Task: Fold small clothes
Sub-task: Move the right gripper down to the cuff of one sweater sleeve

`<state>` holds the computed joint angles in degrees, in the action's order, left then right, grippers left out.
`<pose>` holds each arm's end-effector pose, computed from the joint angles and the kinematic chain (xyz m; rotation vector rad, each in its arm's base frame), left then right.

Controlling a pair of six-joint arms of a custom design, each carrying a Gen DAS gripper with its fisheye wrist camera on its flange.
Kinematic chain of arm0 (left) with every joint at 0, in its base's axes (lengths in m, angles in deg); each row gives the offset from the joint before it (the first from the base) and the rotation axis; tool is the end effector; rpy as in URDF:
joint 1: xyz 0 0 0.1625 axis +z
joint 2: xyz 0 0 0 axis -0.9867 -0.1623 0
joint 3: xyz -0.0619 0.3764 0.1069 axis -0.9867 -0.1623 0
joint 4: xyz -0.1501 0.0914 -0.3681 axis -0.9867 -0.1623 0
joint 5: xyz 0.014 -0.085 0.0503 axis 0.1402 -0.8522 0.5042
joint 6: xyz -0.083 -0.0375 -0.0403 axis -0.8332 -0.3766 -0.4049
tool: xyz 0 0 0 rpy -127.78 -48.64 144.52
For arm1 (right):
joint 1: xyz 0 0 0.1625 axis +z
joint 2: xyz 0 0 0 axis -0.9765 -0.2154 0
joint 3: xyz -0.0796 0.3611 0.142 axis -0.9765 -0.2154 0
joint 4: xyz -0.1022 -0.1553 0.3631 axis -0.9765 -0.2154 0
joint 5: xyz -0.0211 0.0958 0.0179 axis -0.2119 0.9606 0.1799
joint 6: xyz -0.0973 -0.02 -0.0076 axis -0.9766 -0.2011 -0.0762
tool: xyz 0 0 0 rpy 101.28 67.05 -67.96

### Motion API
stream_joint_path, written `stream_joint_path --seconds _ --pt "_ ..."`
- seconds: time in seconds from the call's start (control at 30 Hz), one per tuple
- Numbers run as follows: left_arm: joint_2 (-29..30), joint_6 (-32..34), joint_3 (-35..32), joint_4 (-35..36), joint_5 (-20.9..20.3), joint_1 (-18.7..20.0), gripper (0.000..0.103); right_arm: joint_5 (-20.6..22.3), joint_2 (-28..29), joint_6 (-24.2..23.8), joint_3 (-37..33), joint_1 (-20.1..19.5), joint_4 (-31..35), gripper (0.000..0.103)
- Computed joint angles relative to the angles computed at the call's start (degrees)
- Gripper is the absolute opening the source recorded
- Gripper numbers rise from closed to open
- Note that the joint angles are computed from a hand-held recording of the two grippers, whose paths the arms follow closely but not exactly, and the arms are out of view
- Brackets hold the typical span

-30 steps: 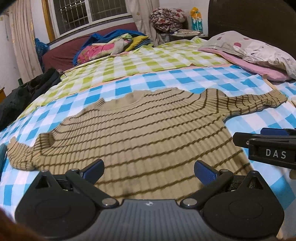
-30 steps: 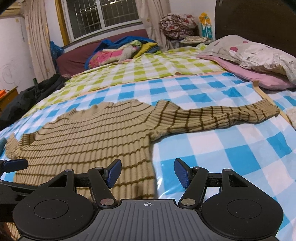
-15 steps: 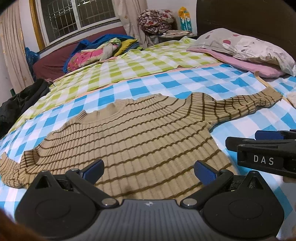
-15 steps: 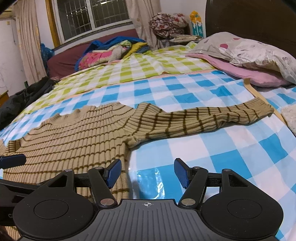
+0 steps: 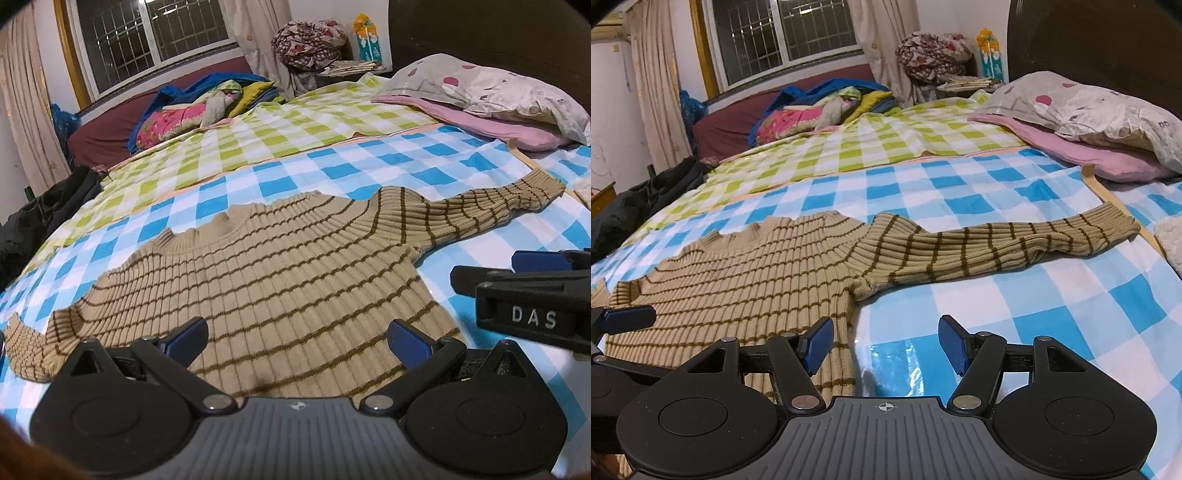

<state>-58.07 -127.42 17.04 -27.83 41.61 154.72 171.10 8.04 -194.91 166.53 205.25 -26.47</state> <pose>0.0464 -0.4493 0.2051 1.3083 2.1488 -0.6838 0.3289 -0.3664 -0.1819 -0.2438 -1.9391 1.3293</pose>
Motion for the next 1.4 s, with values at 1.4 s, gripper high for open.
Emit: stream_joint_path --seconds 1.4 --pt "9.24 8.43 13.30 -46.59 3.69 -6.34 0.103 -7.64 -28.46 -8.93 51.69 -19.93 -73.00 0.045"
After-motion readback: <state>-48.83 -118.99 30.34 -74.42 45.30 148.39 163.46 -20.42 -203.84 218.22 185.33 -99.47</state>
